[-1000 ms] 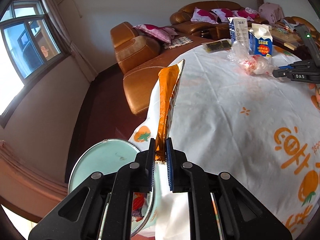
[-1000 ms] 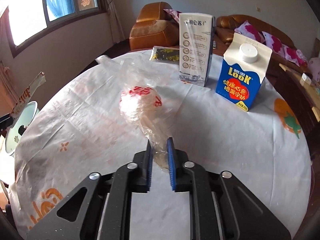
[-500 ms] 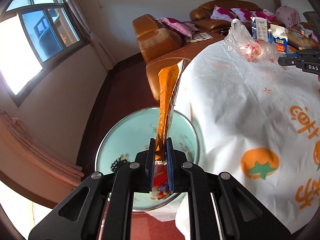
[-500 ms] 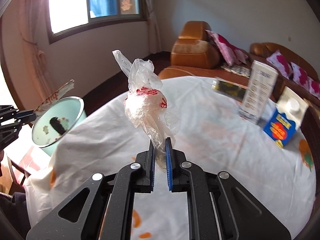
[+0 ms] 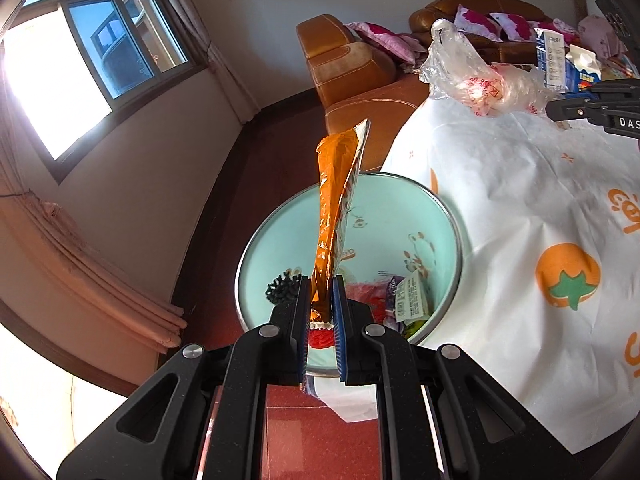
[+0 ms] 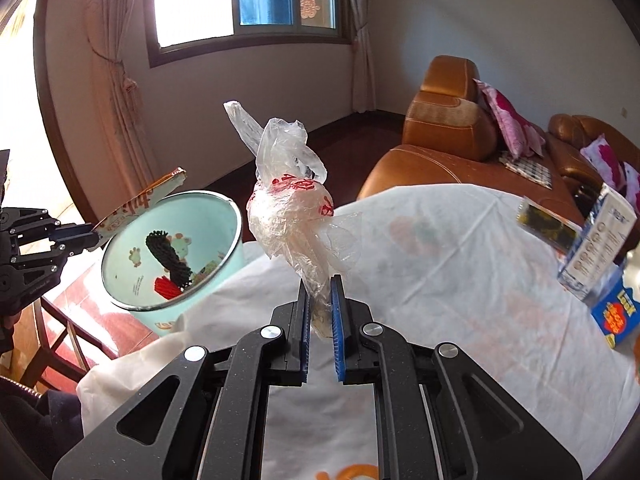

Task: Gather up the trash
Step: 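Carry the orange wrapper and clear bag in both tools over the teal bin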

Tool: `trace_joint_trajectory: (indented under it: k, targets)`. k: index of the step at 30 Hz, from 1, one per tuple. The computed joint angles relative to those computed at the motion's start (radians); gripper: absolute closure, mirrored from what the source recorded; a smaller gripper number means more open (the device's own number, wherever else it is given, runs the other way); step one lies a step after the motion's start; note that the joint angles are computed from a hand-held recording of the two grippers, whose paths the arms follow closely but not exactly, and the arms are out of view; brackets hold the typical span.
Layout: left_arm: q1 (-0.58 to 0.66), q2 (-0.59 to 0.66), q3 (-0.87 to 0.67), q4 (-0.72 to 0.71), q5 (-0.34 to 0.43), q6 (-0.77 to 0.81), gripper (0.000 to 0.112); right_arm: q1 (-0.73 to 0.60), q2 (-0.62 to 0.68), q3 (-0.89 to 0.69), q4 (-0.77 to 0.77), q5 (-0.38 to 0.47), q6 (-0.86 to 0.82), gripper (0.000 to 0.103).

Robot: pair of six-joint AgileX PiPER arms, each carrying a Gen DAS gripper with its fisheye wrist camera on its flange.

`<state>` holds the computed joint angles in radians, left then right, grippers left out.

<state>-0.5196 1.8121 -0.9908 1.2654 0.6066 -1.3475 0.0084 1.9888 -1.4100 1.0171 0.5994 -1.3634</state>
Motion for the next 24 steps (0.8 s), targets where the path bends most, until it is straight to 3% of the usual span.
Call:
trace_joint_trajectory:
  k: [24]
  targets:
    - [0.054,-0.06,0.106,0.061,0.015,-0.12,0.102,0.165,0.013,-0.042,-0.074,-0.048,0.074,0.093]
